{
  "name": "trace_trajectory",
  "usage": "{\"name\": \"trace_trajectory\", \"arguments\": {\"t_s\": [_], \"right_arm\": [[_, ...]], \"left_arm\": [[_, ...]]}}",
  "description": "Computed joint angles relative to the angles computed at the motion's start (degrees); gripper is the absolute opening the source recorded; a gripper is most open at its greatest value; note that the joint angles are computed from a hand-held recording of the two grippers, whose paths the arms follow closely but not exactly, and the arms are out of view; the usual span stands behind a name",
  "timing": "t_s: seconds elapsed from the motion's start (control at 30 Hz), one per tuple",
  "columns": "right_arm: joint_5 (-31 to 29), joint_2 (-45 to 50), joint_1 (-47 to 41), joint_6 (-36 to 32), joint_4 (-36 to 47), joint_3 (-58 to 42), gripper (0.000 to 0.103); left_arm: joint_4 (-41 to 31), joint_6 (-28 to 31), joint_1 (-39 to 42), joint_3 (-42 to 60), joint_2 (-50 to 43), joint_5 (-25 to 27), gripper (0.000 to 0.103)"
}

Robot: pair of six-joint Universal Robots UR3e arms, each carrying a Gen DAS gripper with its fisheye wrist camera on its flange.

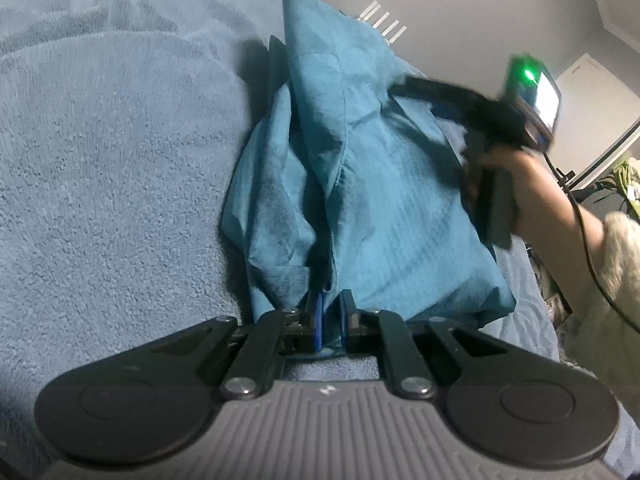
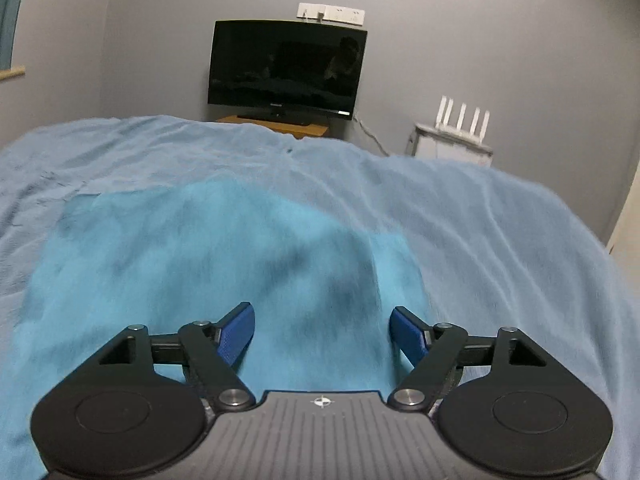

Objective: Fold large clothes

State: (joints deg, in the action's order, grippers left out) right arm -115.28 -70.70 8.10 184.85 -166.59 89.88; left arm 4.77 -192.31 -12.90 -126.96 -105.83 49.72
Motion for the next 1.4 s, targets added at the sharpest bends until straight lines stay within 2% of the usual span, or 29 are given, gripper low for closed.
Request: {"name": "trace_trajectory", "arguments": {"t_s": [0.1, 0.17, 0.23, 0.3, 0.4, 0.47, 0.53, 0.7, 0.77, 0.83, 0.93, 1.0, 1.03, 1.07, 1.13, 1.2, 1.27, 1.3, 1.33, 1.4], "right_arm": [[-1.5, 7.4, 1.9, -2.2, 2.1, -10.3, 0.077], [1.7, 9.4, 1.8, -3.5, 3.8, -13.7, 0.073], [7.5, 8.8, 1.0, -4.3, 4.5, -13.9, 0.067], [19.3, 6.2, -1.8, -5.5, 5.7, -12.1, 0.067], [25.0, 2.2, -1.2, -10.5, 6.6, -7.2, 0.067], [26.8, -2.8, -0.9, -8.7, 5.1, -0.7, 0.065], [26.3, -9.3, -1.0, -5.9, -0.2, 8.9, 0.065], [13.3, -29.2, 3.2, -2.2, -7.9, 35.0, 0.065], [14.4, -41.0, 1.5, -2.2, -7.4, 45.6, 0.071], [11.1, -53.0, 2.8, 1.9, -1.6, 53.2, 0.072], [10.0, -71.0, 2.6, 8.3, 13.8, 59.0, 0.071], [8.6, -81.5, 2.7, 10.1, 25.9, 58.4, 0.071], [8.3, -83.7, 2.7, 10.7, 29.3, 57.4, 0.070], [6.0, -83.4, 5.1, 12.6, 30.6, 56.2, 0.070], [-3.4, -80.9, 15.5, 19.3, 31.1, 54.7, 0.072], [-13.1, -76.2, 27.5, 28.9, 33.3, 52.4, 0.075], [-21.2, -71.2, 38.2, 40.8, 36.9, 50.8, 0.084], [-22.8, -70.1, 41.2, 44.0, 38.3, 50.4, 0.087], [-25.3, -69.2, 45.6, 48.8, 42.3, 49.1, 0.087], [-27.9, -64.7, 50.8, 55.1, 45.8, 46.8, 0.087]], "left_arm": [[-0.4, 1.4, 0.6, 0.2, -0.4, -0.5, 0.006], [-0.4, 1.8, 0.2, 0.5, -0.5, 0.1, 0.006], [-0.6, 2.1, -0.1, 1.2, -1.2, 0.4, 0.006], [-0.7, 2.0, 0.0, 1.4, -1.5, 0.1, 0.006], [-1.4, 2.0, -0.2, 1.7, -0.9, 0.4, 0.006], [-1.8, 2.0, -0.9, 1.8, -0.2, 1.4, 0.006], [-2.2, 2.0, -2.1, 2.2, 0.6, 3.0, 0.006], [-2.6, 2.0, -4.3, 2.2, 2.8, 6.6, 0.006], [-3.2, 2.0, -5.1, 2.3, 3.7, 7.9, 0.006], [-4.2, 2.7, -6.1, 2.6, 4.5, 10.0, 0.006], [-4.5, 2.8, -6.9, 2.4, 5.3, 11.4, 0.006], [-4.5, 2.2, -8.0, 2.3, 5.9, 13.5, 0.006], [-4.9, 1.8, -8.5, 2.2, 6.5, 14.8, 0.006], [-4.9, 1.4, -9.2, 1.9, 7.2, 16.3, 0.006], [-4.7, 0.5, -10.8, 0.6, 8.7, 20.5, 0.007], [-5.4, 1.0, -10.1, -2.7, 12.3, 21.2, 0.007], [-5.7, 1.2, -9.4, -6.3, 16.4, 20.7, 0.009], [-6.1, 1.1, -9.5, -7.8, 18.7, 21.1, 0.015], [-5.3, 0.3, -10.6, -9.0, 20.0, 22.6, 0.028], [-2.8, -3.1, -14.3, -11.4, 22.1, 27.5, 0.044]]}}
